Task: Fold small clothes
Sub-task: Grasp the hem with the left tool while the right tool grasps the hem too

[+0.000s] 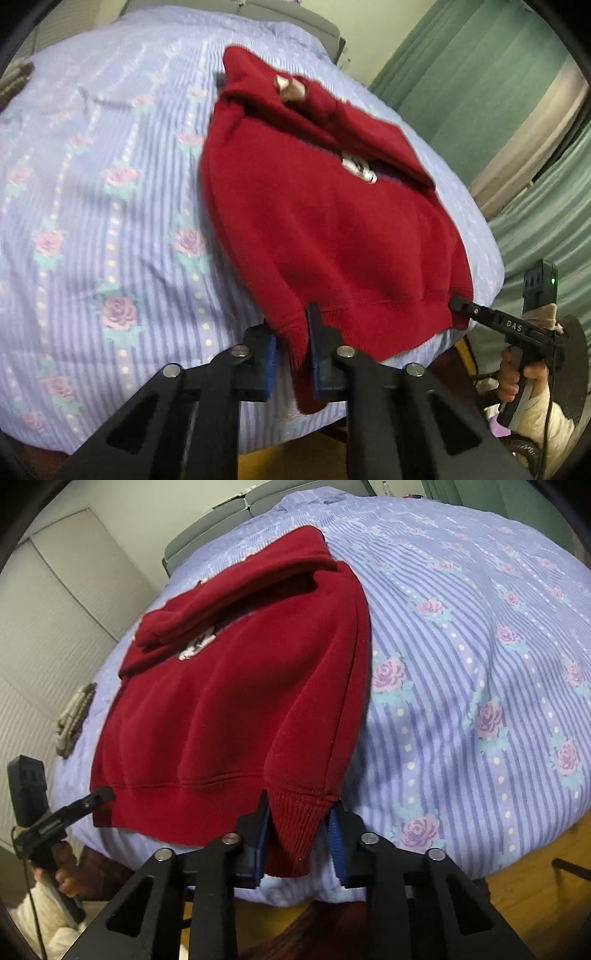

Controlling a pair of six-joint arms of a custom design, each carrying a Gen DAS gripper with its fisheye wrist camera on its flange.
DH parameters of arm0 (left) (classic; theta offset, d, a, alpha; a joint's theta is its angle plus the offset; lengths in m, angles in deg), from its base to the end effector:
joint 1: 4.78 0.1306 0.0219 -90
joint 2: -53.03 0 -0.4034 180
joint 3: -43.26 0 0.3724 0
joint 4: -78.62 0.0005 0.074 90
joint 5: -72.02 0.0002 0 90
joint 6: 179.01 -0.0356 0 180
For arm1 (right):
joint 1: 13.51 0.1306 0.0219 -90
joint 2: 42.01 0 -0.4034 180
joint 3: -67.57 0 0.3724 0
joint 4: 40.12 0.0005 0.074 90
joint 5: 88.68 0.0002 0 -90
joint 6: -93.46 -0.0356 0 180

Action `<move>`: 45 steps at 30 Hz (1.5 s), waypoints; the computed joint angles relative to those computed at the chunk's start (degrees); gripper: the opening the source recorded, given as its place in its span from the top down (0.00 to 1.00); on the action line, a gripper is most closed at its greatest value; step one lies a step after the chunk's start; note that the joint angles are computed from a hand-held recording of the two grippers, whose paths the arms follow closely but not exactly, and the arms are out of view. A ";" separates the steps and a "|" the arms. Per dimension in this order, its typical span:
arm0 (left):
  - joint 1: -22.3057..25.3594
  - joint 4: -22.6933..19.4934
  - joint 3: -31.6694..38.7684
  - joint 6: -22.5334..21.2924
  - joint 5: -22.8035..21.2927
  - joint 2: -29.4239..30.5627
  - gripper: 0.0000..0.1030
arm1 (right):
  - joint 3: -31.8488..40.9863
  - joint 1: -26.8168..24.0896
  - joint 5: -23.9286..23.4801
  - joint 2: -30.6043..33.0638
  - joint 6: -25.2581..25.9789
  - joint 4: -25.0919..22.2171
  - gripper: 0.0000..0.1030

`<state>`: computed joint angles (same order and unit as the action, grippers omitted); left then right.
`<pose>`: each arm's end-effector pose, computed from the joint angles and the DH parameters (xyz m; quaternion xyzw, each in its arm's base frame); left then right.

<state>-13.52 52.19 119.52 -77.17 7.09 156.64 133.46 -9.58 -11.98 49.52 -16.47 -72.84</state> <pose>0.5019 -0.0929 0.2657 0.0423 0.9293 -0.2572 0.2617 0.4237 0.0368 0.2801 0.1017 0.9507 0.1650 0.2419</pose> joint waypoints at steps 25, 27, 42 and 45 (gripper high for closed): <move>0.53 9.91 12.06 14.08 -5.77 -2.84 0.89 | 8.42 -1.60 -0.84 -8.07 -15.59 9.92 0.85; 1.00 9.30 15.34 14.26 -5.64 -0.81 0.89 | 11.42 -1.71 0.56 -5.59 -16.34 10.52 0.85; 2.16 -13.38 52.57 14.81 -8.47 24.15 0.89 | 39.58 -2.22 5.38 16.99 -14.79 0.96 0.86; 2.22 -17.53 58.25 14.96 -8.35 28.64 0.89 | 44.14 -2.85 5.27 21.55 -15.90 -2.46 0.86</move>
<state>-11.30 34.66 177.76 -62.21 -1.26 185.28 177.60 -12.43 -6.71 71.07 -32.37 -75.30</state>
